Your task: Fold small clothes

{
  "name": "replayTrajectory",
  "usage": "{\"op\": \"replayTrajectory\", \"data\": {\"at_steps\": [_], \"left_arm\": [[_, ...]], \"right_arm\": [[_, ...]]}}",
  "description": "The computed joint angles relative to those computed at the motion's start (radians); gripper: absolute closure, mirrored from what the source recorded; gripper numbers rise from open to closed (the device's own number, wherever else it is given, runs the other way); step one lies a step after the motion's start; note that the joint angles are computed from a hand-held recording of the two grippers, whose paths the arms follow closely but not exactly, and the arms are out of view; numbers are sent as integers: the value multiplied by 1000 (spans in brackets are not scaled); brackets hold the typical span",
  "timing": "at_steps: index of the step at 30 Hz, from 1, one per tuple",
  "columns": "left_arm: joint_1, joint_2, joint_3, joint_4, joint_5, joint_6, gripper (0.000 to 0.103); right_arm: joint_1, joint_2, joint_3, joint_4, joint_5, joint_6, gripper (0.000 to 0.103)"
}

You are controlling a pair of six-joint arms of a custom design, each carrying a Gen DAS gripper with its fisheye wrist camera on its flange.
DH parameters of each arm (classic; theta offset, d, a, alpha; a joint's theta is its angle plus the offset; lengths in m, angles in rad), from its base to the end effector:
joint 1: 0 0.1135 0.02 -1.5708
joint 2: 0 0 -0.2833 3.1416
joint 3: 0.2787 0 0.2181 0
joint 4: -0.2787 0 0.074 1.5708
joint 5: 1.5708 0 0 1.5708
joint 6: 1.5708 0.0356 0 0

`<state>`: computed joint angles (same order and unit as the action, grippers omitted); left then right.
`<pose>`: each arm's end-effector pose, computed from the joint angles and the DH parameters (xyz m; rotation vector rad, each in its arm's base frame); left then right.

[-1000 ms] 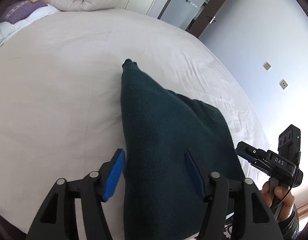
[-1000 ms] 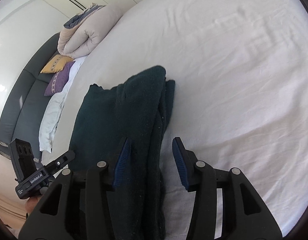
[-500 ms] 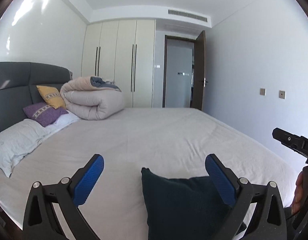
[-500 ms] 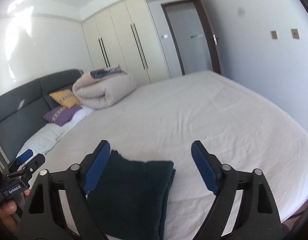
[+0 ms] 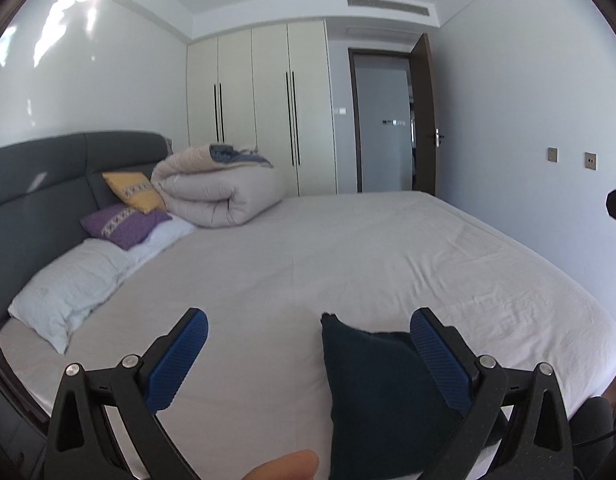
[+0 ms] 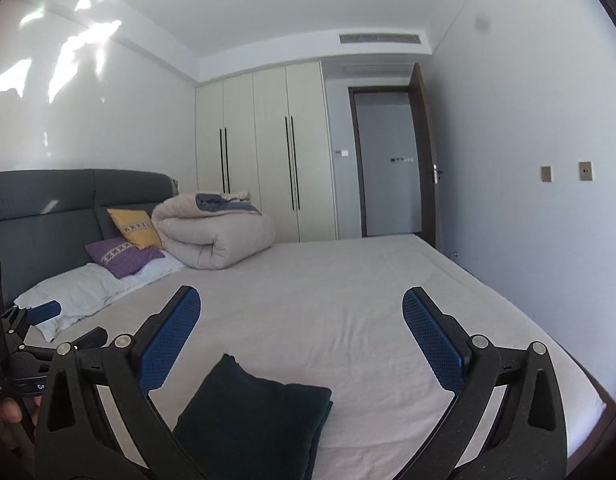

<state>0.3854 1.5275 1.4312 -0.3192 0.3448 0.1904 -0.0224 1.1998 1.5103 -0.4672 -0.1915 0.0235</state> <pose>0.3016 0.1094 0.3927 0.0304 1.9604 0.0353 0.2063 0.0022 0.4817 -0.1017 1.7244 0.1662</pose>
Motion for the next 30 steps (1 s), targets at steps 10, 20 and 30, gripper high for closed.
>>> {"op": "replayTrajectory", "data": {"at_steps": [10,20,30], "left_arm": [[-73,126,52,-198,-100,15,0],[-71,192,72,-258,-111,13,0],[-67,218,81,-277,-110,22,0]], "right_arm": [[-11,102,-58,-217,39,104,0],[46,175,-185,-157,180,108,0],[98,228,-198,-180,208,110,0]]}}
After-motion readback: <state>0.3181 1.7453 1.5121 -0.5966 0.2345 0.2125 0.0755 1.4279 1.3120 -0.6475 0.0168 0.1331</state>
